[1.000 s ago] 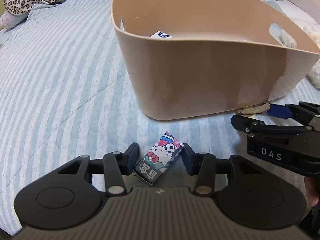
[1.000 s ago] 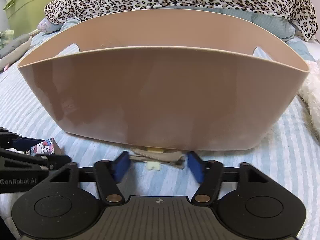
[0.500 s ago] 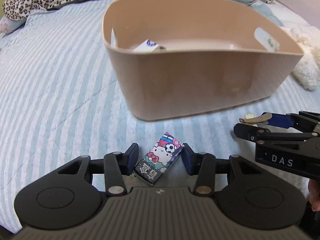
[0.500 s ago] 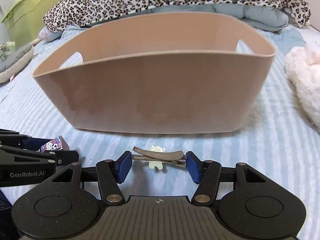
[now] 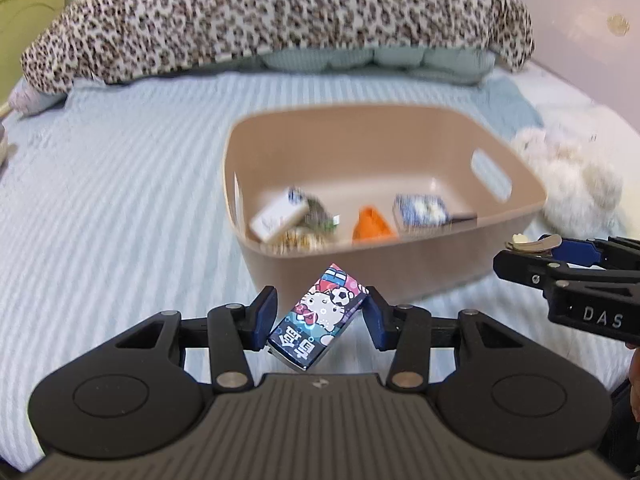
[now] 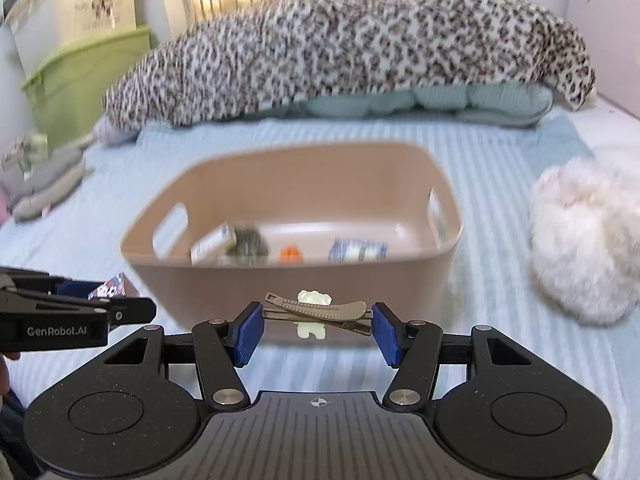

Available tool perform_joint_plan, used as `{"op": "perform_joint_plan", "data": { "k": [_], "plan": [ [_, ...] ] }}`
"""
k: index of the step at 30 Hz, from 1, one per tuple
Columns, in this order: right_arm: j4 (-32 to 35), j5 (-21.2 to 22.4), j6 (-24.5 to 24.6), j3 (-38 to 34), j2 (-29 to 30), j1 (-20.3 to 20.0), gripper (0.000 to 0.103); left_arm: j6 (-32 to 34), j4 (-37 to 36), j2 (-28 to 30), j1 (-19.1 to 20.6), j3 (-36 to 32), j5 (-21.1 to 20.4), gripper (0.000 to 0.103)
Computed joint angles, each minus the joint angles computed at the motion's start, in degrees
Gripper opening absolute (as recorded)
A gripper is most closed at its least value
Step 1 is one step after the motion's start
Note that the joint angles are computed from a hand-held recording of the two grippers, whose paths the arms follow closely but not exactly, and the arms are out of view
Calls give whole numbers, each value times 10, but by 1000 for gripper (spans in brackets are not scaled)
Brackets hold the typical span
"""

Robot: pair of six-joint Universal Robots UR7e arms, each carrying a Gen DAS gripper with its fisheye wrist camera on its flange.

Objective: Organize objects
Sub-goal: 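Carry both held items over the basket and open both grippers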

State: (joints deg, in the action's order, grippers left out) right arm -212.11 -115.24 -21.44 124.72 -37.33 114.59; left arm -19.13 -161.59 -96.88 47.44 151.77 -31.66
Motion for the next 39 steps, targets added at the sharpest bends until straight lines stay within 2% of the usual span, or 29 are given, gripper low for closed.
{"op": "perform_joint_plan", "data": {
  "k": [4, 7, 12, 17, 23, 26, 31, 34, 36, 38, 39],
  "plan": [
    [-23, 8, -15, -7, -12, 2, 56, 19, -20, -6, -20, -11, 16, 48],
    [-23, 14, -22, -25, -12, 4, 56, 57, -71, 24, -18, -31, 22, 48],
    [-20, 13, -47, -67, -1, 1, 56, 155, -195, 124, 5, -82, 29, 48],
    [7, 10, -55, -113, 20, -6, 56, 205, -249, 204, 45, -140, 34, 48],
    [50, -9, -60, -163, 57, -15, 56, 199, -230, 269, 89, -189, 51, 48],
    [70, -21, -61, -177, 70, -18, 56, 185, -201, 281, 102, -198, 52, 48],
    [119, -40, -48, -190, 80, -24, 56, 124, -115, 271, 126, -211, 32, 49],
    [136, -46, -45, -188, 78, -24, 56, 93, -81, 255, 125, -208, 34, 50],
    [140, -44, -41, -180, 69, -23, 64, 95, -72, 242, 117, -201, 35, 56],
    [143, -36, -36, -169, 56, -22, 69, 103, -73, 228, 104, -189, 37, 78],
    [142, -36, -34, -164, 50, -20, 73, 118, -93, 227, 95, -181, 45, 81]
  ]
}}
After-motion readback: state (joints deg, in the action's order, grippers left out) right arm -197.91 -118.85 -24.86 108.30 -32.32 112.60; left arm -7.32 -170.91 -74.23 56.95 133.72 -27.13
